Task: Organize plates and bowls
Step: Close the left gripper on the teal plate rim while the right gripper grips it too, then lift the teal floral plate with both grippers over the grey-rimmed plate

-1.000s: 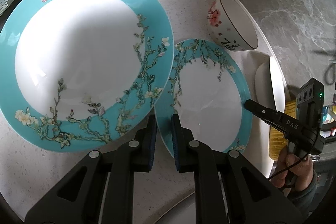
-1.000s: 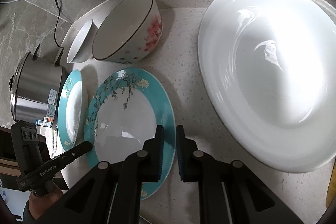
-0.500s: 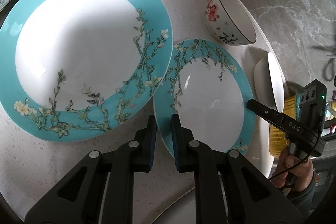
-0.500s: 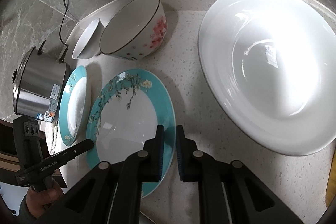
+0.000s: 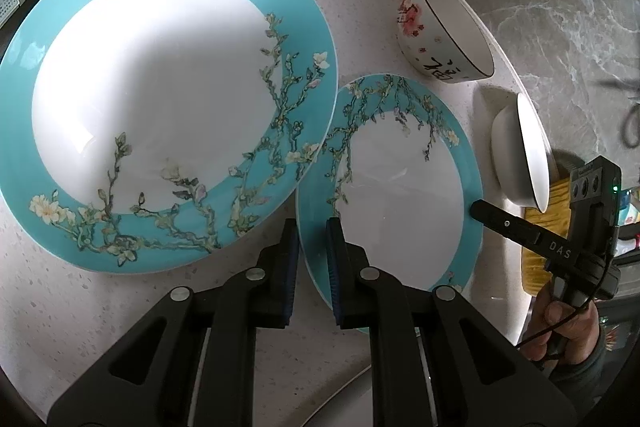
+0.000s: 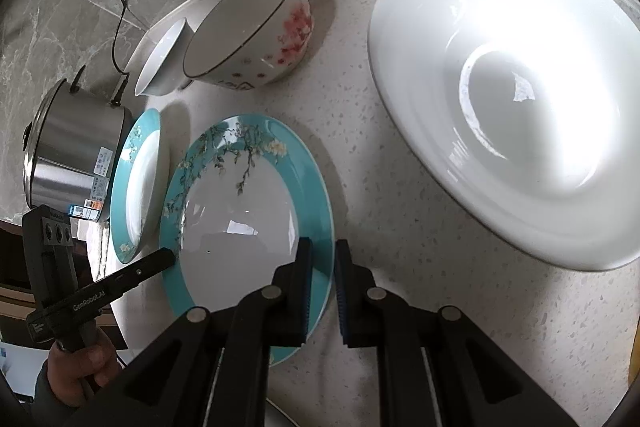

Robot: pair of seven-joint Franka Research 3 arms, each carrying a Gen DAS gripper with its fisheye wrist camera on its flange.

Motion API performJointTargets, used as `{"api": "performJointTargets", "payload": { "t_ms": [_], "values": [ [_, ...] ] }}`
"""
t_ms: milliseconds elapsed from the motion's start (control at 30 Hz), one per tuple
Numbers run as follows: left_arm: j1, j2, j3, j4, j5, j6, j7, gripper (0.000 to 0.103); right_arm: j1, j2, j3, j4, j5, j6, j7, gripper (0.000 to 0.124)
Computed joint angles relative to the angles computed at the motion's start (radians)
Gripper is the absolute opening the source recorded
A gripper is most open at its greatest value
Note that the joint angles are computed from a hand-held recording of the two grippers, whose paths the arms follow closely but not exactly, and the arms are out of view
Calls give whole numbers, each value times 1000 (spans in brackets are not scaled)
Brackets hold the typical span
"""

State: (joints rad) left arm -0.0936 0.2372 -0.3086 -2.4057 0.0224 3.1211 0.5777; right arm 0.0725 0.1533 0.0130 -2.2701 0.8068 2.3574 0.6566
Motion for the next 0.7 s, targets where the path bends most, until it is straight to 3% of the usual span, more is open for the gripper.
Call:
{"api": "performJointTargets", "payload": {
  "t_ms": [267, 400, 600, 667, 700],
  "values": [
    [99, 8, -98, -13, -57, 24, 51, 12, -50, 63, -6, 78, 83, -156, -32, 30],
    [178, 16, -173, -30, -90, 59, 72, 12, -53, 75, -3, 96, 105, -148, -22, 32],
    [161, 15, -138, -14, -51, 35, 67, 12, -48, 112, 5, 151, 73, -189, 8, 31],
    [128, 12, -104, -2, -36, 13, 67, 13, -35, 106, 8, 151, 30, -169, 15, 27],
    [102, 8, -75, 3, -24, -2, 63, 12, -23, 93, 9, 136, 3, -136, 9, 18]
  ]
}}
